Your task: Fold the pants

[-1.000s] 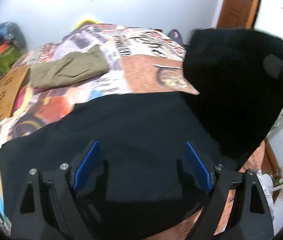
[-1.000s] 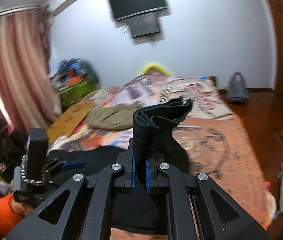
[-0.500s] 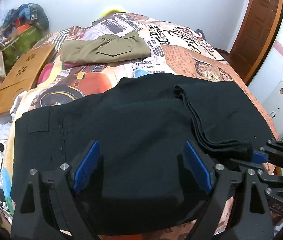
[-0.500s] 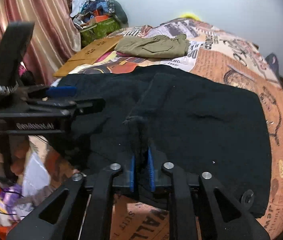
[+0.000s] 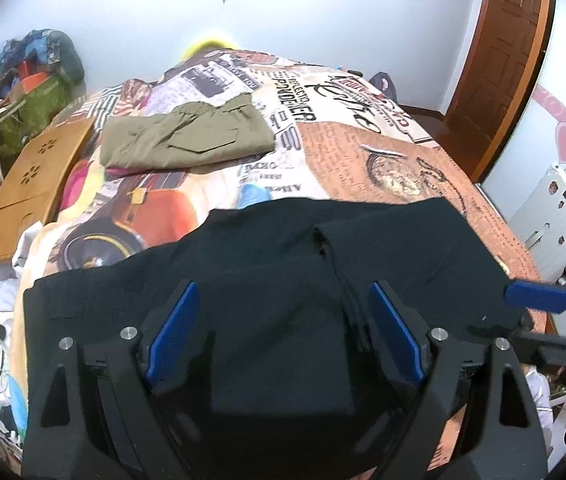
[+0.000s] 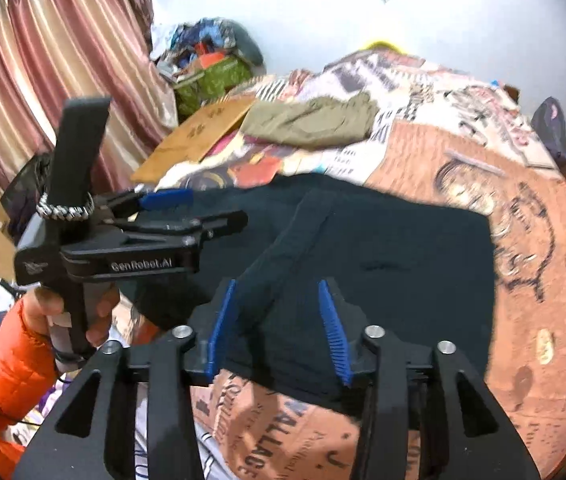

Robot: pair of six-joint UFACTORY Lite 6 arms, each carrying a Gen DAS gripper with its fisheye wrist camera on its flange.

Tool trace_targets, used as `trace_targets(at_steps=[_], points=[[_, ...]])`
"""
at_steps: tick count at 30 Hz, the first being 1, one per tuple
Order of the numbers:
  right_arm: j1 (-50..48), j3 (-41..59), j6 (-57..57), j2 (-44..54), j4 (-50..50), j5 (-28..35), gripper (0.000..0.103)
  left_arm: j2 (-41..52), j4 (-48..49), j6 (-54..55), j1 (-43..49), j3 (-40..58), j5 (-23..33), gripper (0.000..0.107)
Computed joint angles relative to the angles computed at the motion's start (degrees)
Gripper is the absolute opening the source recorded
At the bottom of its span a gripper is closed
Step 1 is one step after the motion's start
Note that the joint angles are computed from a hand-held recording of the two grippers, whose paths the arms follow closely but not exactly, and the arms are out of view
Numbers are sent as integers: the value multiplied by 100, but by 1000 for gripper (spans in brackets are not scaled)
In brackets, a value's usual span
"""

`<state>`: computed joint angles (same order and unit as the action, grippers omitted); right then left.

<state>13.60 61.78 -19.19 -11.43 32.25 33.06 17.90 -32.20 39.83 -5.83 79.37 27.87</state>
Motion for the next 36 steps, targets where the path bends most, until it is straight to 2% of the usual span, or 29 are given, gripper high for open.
trace_targets(at_steps=[5,6,9,10,14,17,20,22,24,27,29,36], points=[[-219,-48,472,90,-702,-374,42,134,-8,-56,-291,13,23,87],[-284,-44,492,162,-769,-387,41,172,167,-209,-388,-9,-33,87],[-392,-25,605,666,-1023,-479,41,381,1522,-1343,-787,-203,-601,87],[-434,-28,554,838,-982,-464,41,432,1713,-1497,-818,-256,-708,90],[-455,-495,130,808,-567,-668,42,581,1038,-858,-619,-300,-790,100],[-436,-394,223,764,-759,-407,41,609,826,-556,-483,-284,-712,100],[-549,-112,73,850,-577,-130,41,444,939,-504,-458,-553,-928,100],[-588,23,86,921,-540,-250,41,403,678,-281,-372,-650,-909,100],[-482,351,330,1198,-768,-384,41,460,315,-45,-247,-598,-729,100],[-221,1069,1181,2001,-1872,-363,41,459,114,98,-193,-630,-682,100],[-201,1286,1135,2360,-2016,-231,41,399,140,135,-214,-723,-782,100],[-145,605,998,1674,-2135,-215,42,420,-202,484,-158,-748,-764,100]])
